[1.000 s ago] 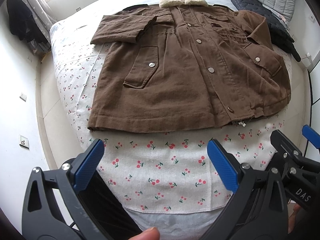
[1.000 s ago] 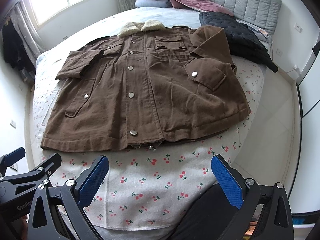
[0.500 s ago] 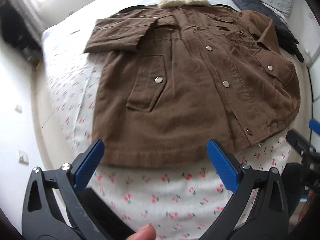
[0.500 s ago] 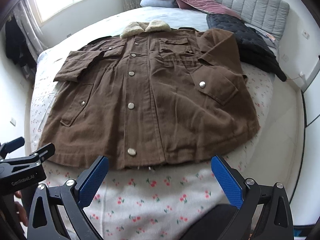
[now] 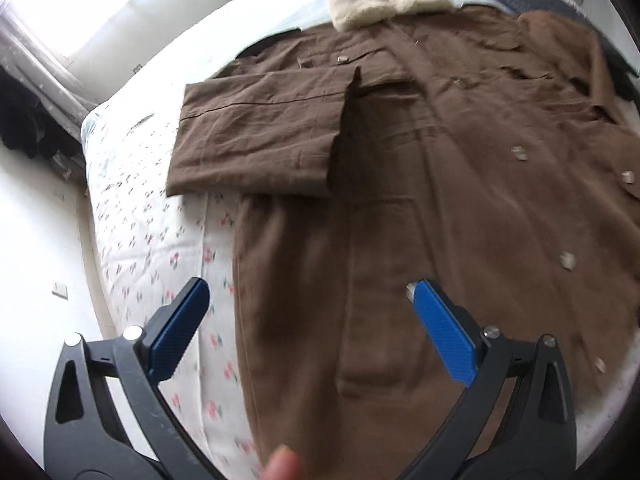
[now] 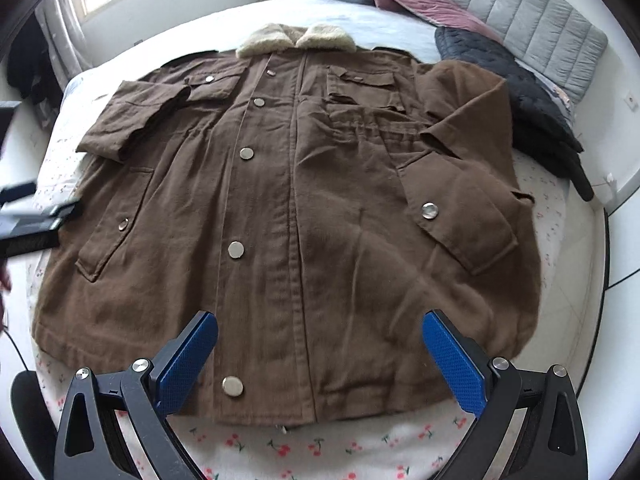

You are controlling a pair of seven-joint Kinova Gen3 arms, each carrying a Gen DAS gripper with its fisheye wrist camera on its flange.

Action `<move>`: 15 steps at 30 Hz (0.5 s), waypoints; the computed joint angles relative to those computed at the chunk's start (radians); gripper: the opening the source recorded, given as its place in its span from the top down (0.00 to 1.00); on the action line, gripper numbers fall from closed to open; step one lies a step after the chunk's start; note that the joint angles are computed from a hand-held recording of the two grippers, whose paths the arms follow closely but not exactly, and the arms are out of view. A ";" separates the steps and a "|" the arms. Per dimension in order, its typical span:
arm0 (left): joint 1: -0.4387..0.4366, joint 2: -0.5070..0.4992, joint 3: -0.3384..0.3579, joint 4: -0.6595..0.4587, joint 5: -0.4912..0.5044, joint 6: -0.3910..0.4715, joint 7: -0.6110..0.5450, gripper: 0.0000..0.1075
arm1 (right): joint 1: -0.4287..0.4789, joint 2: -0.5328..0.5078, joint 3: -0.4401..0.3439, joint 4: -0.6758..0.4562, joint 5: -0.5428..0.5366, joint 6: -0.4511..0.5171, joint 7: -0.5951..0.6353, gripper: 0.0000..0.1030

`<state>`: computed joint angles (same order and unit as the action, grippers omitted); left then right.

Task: Fold large clothes
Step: 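Grasp the jacket sleeve cuff with the left gripper and lift it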

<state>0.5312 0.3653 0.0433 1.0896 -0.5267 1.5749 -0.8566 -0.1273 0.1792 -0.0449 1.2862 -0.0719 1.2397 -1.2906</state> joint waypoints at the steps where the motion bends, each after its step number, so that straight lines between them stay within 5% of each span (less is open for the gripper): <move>1: -0.010 0.012 -0.002 0.003 -0.013 -0.019 -0.026 0.08 | 0.000 0.008 -0.001 -0.007 0.000 0.002 0.005 0.00; 7: -0.008 0.089 -0.035 0.026 -0.136 -0.106 -0.163 0.12 | -0.002 0.071 0.007 -0.077 0.018 0.039 -0.015 0.00; 10: -0.023 0.132 -0.057 -0.003 -0.150 -0.110 -0.219 0.29 | 0.012 0.085 0.005 -0.098 0.002 0.045 -0.003 0.00; 15: -0.106 0.115 -0.072 -0.034 -0.035 -0.140 -0.239 0.64 | 0.009 0.083 0.002 -0.095 0.010 0.038 0.015 0.00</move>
<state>0.4256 0.4802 -0.0286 1.0561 -0.5621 1.4347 -1.0957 -0.1183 0.2625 -0.0430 1.1917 -0.0615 1.2780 -1.2759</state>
